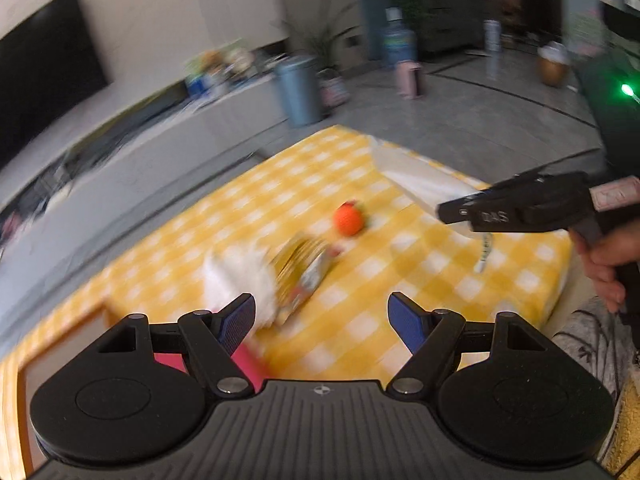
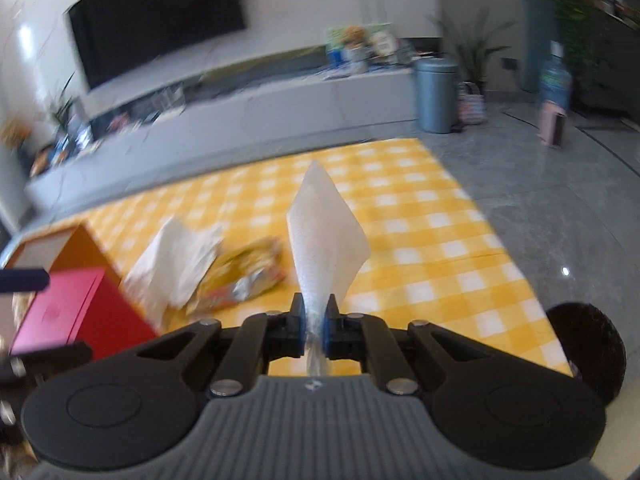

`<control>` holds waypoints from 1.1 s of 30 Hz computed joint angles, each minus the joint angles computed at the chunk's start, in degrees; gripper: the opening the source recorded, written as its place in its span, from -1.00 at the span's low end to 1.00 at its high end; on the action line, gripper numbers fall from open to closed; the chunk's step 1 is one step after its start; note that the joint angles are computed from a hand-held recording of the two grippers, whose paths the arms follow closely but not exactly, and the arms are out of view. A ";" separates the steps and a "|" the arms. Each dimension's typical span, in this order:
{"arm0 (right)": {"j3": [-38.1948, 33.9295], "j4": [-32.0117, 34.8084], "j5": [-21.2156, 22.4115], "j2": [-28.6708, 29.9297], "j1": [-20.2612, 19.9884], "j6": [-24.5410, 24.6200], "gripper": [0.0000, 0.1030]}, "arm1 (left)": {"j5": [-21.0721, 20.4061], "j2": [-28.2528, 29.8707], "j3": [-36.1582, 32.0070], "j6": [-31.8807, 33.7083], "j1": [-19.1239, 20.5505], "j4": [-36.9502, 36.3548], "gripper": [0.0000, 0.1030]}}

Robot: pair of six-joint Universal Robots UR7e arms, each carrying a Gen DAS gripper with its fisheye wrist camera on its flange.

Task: Organize soft objects
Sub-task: 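Grasp the white tissue with the right tool while the left moves toward the snack bag, then grasp the orange crochet fruit with the left tool while the right holds the tissue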

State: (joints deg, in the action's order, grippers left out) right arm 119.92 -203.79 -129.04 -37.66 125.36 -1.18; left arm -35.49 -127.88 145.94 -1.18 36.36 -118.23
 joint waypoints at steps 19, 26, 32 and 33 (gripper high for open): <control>2.84 -4.65 -7.94 -1.64 -1.31 2.69 -0.79 | -1.85 48.97 -9.75 30.79 20.25 -48.23 0.80; 3.67 -5.39 -4.35 -2.04 -2.55 1.23 -0.77 | -4.44 57.00 -14.19 32.79 24.14 -54.20 0.80; 3.35 -3.49 -4.46 -2.24 -3.32 2.49 -0.78 | -4.98 59.61 -18.68 26.13 27.07 -50.42 0.75; 3.36 -3.36 -4.41 -2.24 -3.36 2.62 -0.78 | -4.92 60.02 -18.95 26.40 27.32 -51.00 0.68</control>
